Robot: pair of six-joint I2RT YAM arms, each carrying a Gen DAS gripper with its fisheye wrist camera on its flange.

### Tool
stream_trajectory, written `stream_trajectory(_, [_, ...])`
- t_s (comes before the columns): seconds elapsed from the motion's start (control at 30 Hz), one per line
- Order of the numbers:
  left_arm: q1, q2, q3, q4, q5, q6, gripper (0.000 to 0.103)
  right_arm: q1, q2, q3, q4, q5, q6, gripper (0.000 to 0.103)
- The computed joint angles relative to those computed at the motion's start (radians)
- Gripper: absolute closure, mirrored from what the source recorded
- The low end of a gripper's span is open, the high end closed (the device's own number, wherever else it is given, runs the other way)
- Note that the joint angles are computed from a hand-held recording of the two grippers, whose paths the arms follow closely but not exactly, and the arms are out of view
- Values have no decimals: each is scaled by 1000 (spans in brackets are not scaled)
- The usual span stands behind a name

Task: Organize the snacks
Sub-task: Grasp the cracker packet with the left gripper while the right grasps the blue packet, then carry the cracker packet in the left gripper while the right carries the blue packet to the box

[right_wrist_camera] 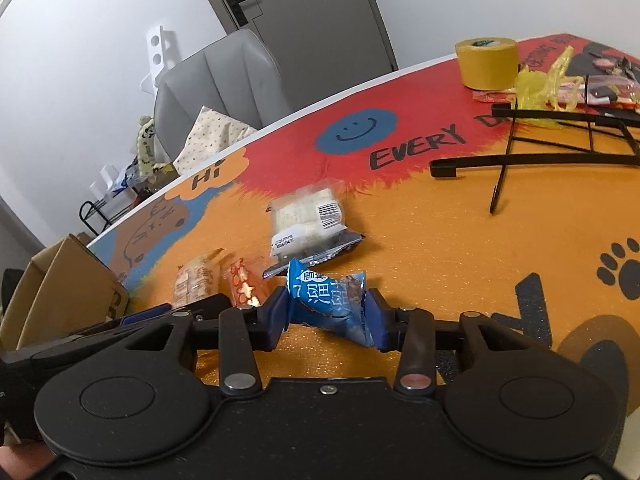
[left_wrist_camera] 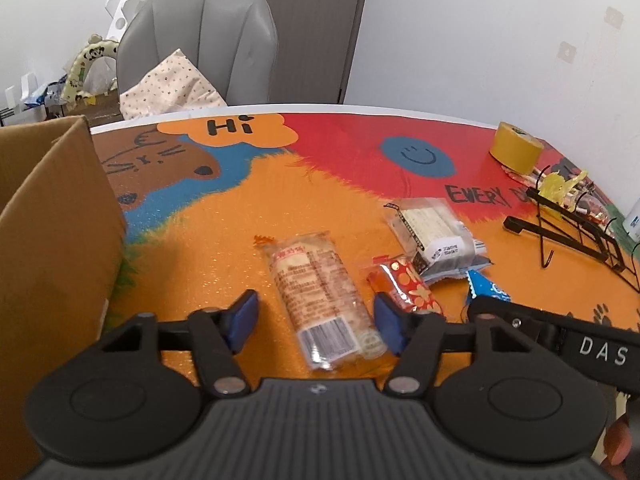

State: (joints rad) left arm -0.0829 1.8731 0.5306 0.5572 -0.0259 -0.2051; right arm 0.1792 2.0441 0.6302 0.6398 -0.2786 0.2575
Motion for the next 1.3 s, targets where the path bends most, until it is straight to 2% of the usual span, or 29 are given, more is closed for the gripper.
stream_trajectory(0.03, [5,-4,-5,1,4,1,63,-2,-3,-7,4,-3,3,64])
stream_trajectory(0.07, [10,-9,-9,-1,8,3,69,-4,-8,-15,10,-5,4,66])
stream_trajectory(0.1, [20,-14,-15,2,27,8,69,-5,-14,-28,19,-12,6,71])
stream_trajectory(0.17, [34,-25,-31,6,55,16,70,3,-33,-45,20,4,14,72])
stream_trajectory(0.4, [56,-107,-99,7,96,26,70,27,-68,-98,43,20,36,73])
stream_trajectory(0.7, [88,-302,-196,-56,153,51,70,73,-184,-180,62,42,66,73])
stream_trajectory(1.3, [257,-774,-296,-336,284,130,70,222,-435,-265,-1,134,115,73])
